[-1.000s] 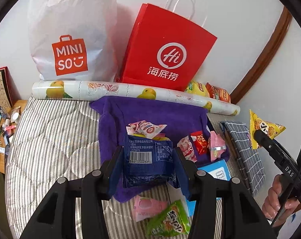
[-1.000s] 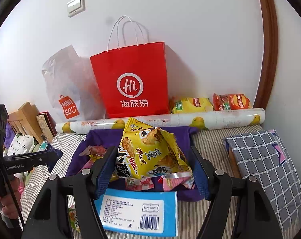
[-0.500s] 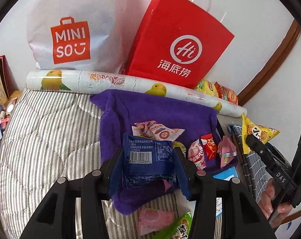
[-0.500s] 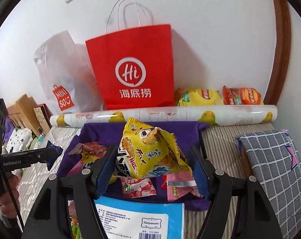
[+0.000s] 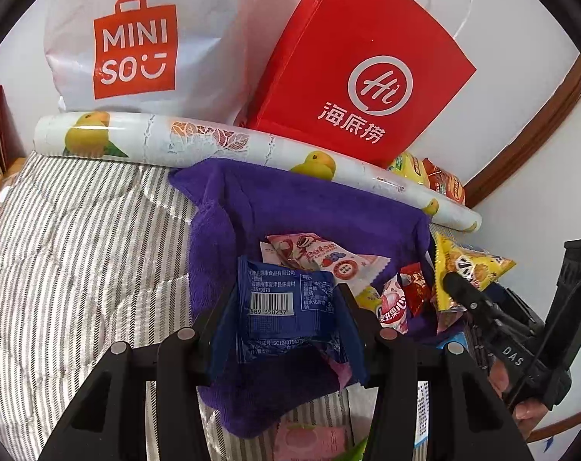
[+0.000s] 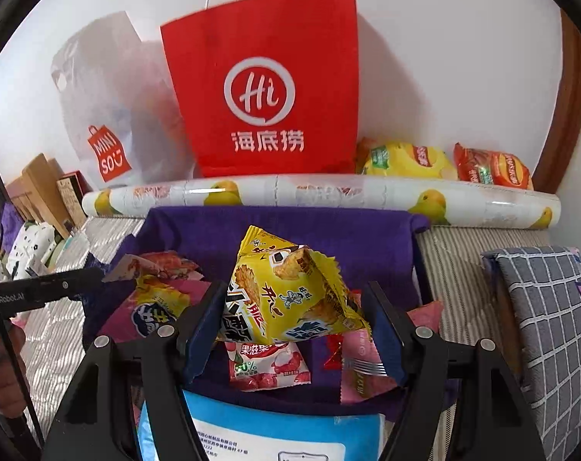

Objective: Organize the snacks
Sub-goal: 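Lower the blue packet and yellow chip bag onto the purple towel and open both tools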

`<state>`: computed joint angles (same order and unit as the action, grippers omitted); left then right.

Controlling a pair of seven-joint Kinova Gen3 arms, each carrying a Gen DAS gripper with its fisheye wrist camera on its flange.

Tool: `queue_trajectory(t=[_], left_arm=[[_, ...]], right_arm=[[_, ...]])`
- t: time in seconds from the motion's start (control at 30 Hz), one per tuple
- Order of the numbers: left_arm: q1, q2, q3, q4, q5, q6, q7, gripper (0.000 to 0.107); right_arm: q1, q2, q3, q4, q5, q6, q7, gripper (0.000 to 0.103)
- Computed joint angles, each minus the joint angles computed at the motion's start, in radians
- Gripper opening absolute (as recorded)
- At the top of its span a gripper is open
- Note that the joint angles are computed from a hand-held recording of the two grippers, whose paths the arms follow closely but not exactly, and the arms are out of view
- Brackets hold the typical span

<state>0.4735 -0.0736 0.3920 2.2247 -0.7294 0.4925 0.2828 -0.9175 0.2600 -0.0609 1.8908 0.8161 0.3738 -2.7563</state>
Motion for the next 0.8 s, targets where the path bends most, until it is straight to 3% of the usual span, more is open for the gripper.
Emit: queue_trajectory(t=[0.37, 0.8], left_arm=[[-0.014, 0.038, -0.039, 0.042, -0.074, -0.135, 0.083, 0.047], [-0.018, 0.043, -0.062, 0.058, -0.051, -0.189, 0.054, 0.049]], right_arm=[[0.002, 0.064, -0.007, -0.068, -0.100, 0.060, 0.134, 0.071], [-0.007, 0.100, 0.002, -0.100, -0.175, 0.092, 0.221, 0.071]])
